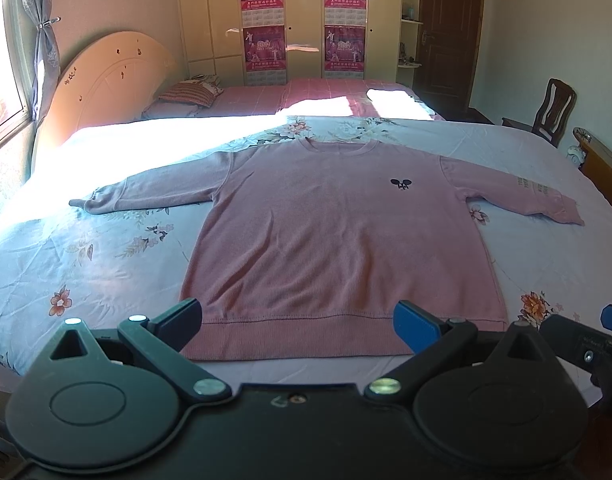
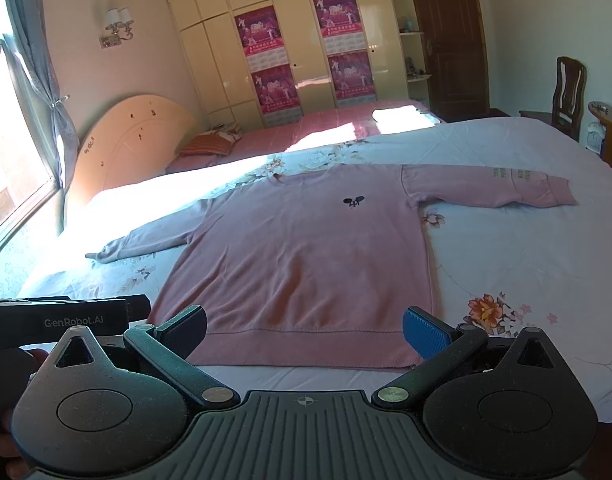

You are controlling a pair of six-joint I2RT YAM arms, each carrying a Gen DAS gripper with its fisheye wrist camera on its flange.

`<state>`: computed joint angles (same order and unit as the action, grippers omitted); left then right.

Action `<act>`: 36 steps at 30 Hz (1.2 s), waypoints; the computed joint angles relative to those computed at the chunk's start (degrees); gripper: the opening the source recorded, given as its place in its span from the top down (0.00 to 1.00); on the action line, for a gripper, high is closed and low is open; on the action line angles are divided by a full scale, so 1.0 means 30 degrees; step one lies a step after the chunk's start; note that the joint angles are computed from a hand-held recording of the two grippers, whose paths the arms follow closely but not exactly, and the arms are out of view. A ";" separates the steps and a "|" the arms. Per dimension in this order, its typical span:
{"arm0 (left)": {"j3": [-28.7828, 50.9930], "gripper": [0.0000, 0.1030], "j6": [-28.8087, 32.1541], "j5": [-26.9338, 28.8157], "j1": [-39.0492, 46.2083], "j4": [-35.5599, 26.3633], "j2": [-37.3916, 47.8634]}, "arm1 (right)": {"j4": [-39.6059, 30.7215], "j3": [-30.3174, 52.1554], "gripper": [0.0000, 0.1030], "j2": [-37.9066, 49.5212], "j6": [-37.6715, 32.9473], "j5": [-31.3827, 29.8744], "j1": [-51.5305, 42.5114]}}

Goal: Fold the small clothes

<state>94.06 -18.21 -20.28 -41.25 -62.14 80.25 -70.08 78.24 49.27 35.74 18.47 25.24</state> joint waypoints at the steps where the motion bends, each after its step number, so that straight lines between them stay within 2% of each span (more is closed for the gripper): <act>1: 0.0000 0.00 0.0000 0.0000 0.0000 0.0000 0.0000 | 0.0000 0.0000 0.00 0.0000 0.0000 0.0000 0.0000; 21: 0.0261 0.00 0.0152 0.0083 0.0279 -0.0061 0.0207 | 0.0214 -0.0536 0.00 -0.0101 -0.0254 0.0359 -0.0360; 31: 0.0880 0.00 0.1232 0.1043 0.1519 0.0639 0.1401 | 0.0954 -0.0660 0.00 0.0562 -0.1080 -0.0638 -0.2420; 36: 0.1650 0.00 0.2118 0.1997 0.2516 0.1299 0.2743 | 0.1721 -0.0654 0.00 0.1536 -0.1126 -0.0493 -0.2912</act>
<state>99.01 -11.86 -14.28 -33.70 -58.24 88.48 -64.92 76.28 53.88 32.36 16.99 16.50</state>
